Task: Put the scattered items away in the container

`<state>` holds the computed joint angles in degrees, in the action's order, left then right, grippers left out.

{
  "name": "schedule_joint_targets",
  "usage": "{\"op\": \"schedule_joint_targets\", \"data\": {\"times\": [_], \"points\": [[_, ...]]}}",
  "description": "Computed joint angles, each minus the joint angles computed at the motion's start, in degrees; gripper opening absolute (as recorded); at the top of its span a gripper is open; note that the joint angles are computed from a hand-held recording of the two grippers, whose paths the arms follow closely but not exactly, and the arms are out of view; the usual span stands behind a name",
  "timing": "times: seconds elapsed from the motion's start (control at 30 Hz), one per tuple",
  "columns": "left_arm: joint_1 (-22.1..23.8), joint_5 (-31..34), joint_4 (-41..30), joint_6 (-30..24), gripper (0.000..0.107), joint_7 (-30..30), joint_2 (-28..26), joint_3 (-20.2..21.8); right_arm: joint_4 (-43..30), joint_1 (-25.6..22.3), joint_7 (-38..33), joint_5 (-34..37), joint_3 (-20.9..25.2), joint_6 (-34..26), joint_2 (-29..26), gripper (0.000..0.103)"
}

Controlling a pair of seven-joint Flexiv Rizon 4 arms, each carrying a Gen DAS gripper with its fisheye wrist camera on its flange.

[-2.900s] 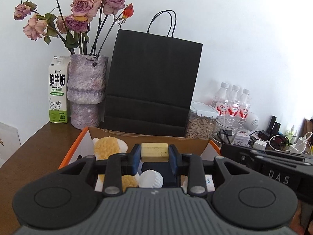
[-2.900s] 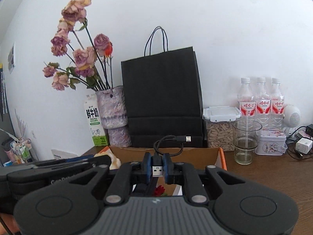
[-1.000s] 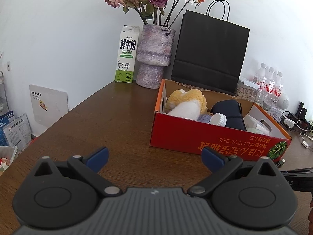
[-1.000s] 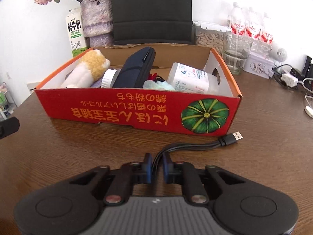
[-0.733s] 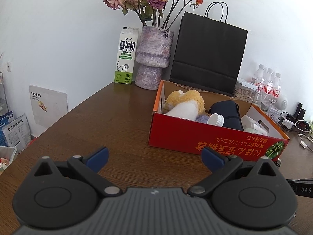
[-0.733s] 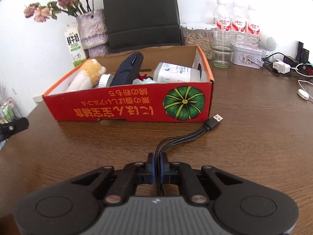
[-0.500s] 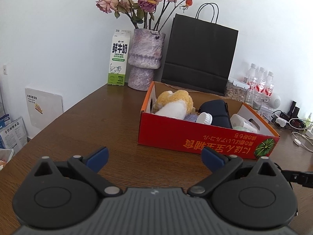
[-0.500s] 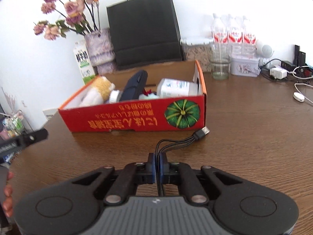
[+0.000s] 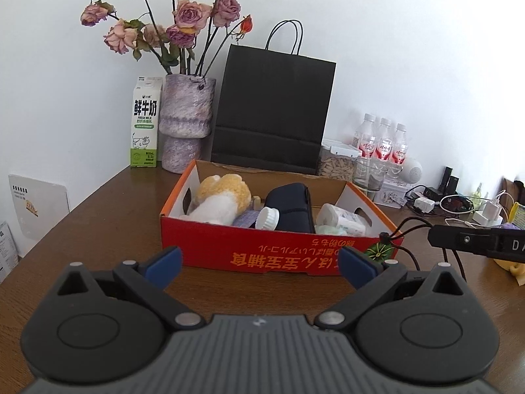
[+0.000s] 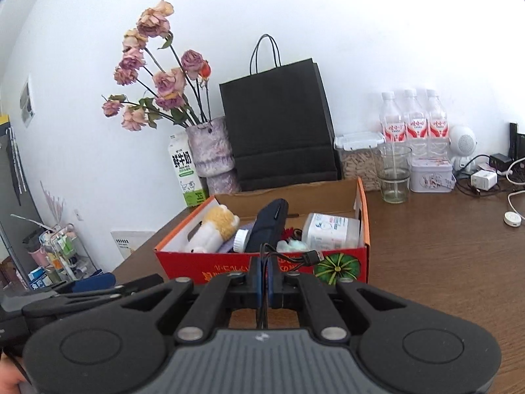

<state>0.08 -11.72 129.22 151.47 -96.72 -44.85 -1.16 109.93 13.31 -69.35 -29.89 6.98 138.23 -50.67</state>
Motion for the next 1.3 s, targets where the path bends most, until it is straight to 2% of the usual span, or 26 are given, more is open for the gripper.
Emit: {"op": "schedule_joint_targets", "data": {"times": [0.2, 0.43, 0.63, 0.83, 0.9, 0.93, 0.97, 1.0, 1.07, 1.13, 1.2, 1.3], "points": [[-0.41, -1.17, -1.45, -1.43, 0.103, 1.11, 1.82, 0.15, -4.02, 0.78, -0.07, -0.15, -0.18, -0.38, 0.66, 0.003], [0.0, -2.56, -6.56, -4.45, 0.103, 2.68, 2.41, 0.11, -14.29, 1.46, 3.25, -1.89, -0.54, -4.3, -2.29, 0.003], [2.26, -1.2, -13.37, -7.96, 0.103, 2.41, 0.05, -0.76, -27.42, 1.99, 7.37, -4.94, -0.6, -11.28, -8.33, 0.003], [3.3, -1.85, -21.63, -12.58, 0.103, 3.94, -4.32, -0.7, -44.1, 0.84, 13.58, -11.03, 2.34, -18.71, -18.22, 0.004], [3.58, -2.46, -23.84, -14.19, 0.103, 4.65, -5.65, -0.73, -50.18, 0.61, 15.96, -12.01, 3.77, -21.4, -22.31, 0.015], [3.86, -2.61, -24.73, -14.98, 0.103, 4.79, -6.21, -0.86, -53.23, -0.69, 17.83, -15.46, 6.4, -24.1, -24.61, 0.046], [4.08, -2.77, -25.47, -15.65, 0.103, 4.97, -6.73, -0.9, -55.51, -2.18, 18.81, -19.26, 9.99, -27.36, -26.59, 0.086], [3.91, -3.52, -26.09, -16.12, 0.103, 5.36, -7.31, -0.61, -57.06, -3.74, 17.87, -22.58, 14.35, -30.19, -28.57, 0.099], [2.9, -6.08, -27.02, -16.67, 0.103, 6.65, -8.34, 0.44, -58.22, -5.68, 14.17, -26.51, 20.64, -33.51, -31.22, 0.099], [2.3, -8.27, -27.47, -18.03, 0.103, 7.89, -8.74, 0.95, -57.33, -5.94, 11.84, -26.17, 21.77, -34.41, -31.43, 0.1], [2.28, -9.2, -27.23, -18.05, 0.103, 7.89, -8.86, 0.85, -54.71, -5.05, 11.04, -24.05, 18.24, -32.85, -29.44, 0.1], [1.53, -10.21, -26.44, -16.95, 0.103, 8.41, -8.73, 1.27, -49.52, -1.69, 10.22, -16.95, 9.51, -28.37, -25.2, 0.103]]}}
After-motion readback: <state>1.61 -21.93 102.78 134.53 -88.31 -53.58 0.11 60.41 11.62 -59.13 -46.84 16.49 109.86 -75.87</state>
